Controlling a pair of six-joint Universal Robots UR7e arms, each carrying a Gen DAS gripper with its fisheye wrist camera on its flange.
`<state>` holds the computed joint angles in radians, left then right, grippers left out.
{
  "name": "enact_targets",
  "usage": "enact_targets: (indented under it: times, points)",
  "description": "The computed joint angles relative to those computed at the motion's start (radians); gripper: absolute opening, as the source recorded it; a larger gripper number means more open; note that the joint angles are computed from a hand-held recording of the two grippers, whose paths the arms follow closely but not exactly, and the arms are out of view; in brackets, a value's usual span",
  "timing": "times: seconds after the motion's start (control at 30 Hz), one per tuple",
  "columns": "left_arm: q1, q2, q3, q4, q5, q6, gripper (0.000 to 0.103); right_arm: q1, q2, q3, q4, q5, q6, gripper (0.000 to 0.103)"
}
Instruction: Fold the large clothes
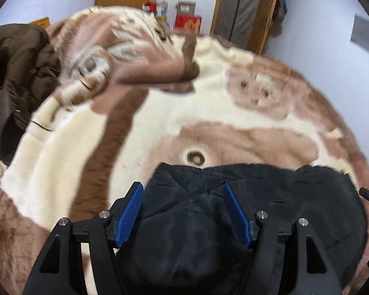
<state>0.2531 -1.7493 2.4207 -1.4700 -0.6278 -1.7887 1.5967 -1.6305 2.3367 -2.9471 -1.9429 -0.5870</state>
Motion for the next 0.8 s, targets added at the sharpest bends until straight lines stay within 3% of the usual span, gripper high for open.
enact_targets:
  times: [0.1, 0.2, 0.33, 0.43, 0.57, 0.6, 0.7, 0.8]
  points:
    - [-0.079, -0.065, 0.033, 0.081, -0.044, -0.080, 0.069, -0.010, -0.085, 0.040, 0.048, 0.045, -0.027, 0.070]
    - [-0.038, -0.070, 0.101, -0.020, -0.109, -0.034, 0.070, -0.041, -0.042, 0.058, 0.047, -0.009, -0.039, 0.066]
    - [-0.018, -0.108, 0.173, -0.102, -0.078, -0.058, 0.079, -0.083, 0.028, 0.075, -0.070, -0.024, -0.082, 0.067]
    - [0.002, -0.068, 0.172, -0.134, -0.071, -0.052, 0.080, -0.108, 0.060, 0.056, -0.056, -0.013, -0.052, 0.067]
    - [-0.043, -0.065, 0.114, -0.010, -0.110, -0.128, 0.073, -0.063, 0.030, 0.049, -0.025, -0.063, -0.028, 0.065]
    - [-0.066, -0.063, 0.093, 0.048, -0.119, -0.164, 0.073, -0.048, 0.001, 0.052, -0.017, -0.062, -0.027, 0.061]
    - [-0.146, -0.022, 0.017, 0.213, -0.121, -0.256, 0.071, 0.002, -0.072, 0.070, -0.014, -0.033, -0.038, 0.060]
    - [-0.164, 0.033, -0.010, 0.135, -0.068, -0.191, 0.071, 0.064, -0.099, 0.092, -0.001, -0.021, -0.021, 0.060]
